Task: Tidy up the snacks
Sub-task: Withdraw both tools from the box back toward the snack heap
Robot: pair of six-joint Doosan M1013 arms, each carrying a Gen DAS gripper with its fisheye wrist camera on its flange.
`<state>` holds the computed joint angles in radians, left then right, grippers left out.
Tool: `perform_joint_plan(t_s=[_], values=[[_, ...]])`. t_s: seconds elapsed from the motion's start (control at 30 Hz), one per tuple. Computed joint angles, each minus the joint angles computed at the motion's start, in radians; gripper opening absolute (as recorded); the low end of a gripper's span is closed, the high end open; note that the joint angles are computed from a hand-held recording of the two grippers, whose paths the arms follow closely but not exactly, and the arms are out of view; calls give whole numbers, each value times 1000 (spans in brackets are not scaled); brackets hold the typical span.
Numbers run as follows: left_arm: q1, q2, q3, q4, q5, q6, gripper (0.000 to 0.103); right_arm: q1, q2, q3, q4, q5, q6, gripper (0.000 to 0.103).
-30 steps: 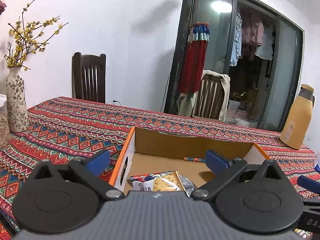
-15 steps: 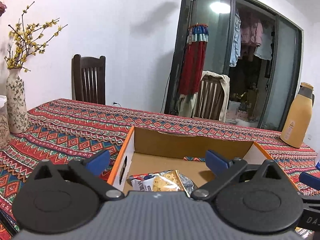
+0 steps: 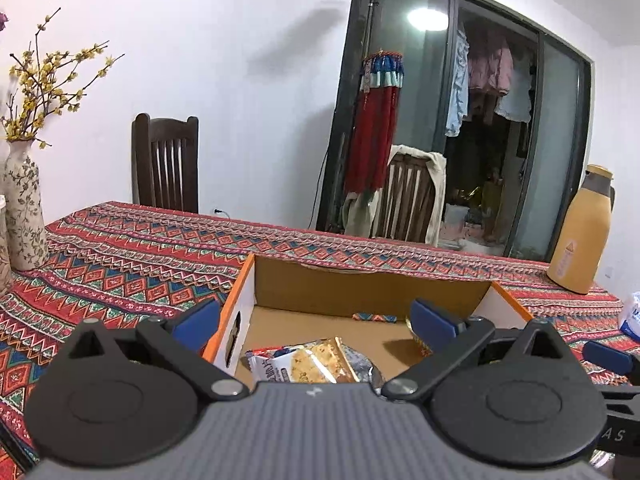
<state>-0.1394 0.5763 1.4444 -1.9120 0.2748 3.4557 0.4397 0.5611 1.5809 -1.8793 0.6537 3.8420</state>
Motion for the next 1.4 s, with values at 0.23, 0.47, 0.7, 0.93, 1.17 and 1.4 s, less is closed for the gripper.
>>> perform_joint_plan(t_s=[0.23,0.47,0.7,0.93,1.17,1.4], values=[[-8,3,-1,-41,-39,55,103,2,9,-12,36,11,-46,103],[6,-11,16,-10,37,32,103,10,1,6,-24,25,-8,103],[-3,-24,33,-156,9,174,103,12,-4,10,-48,40,12,103],[32,-86,102,-206,76,286,103,53,-80,87,-104,98,-1,103],[41,-84,84,33,60,50,103,69,-94,96,-1,87,-78,103],[67,-124,165,2,97,113,103,102,-113,146,-9,120,-33,103]])
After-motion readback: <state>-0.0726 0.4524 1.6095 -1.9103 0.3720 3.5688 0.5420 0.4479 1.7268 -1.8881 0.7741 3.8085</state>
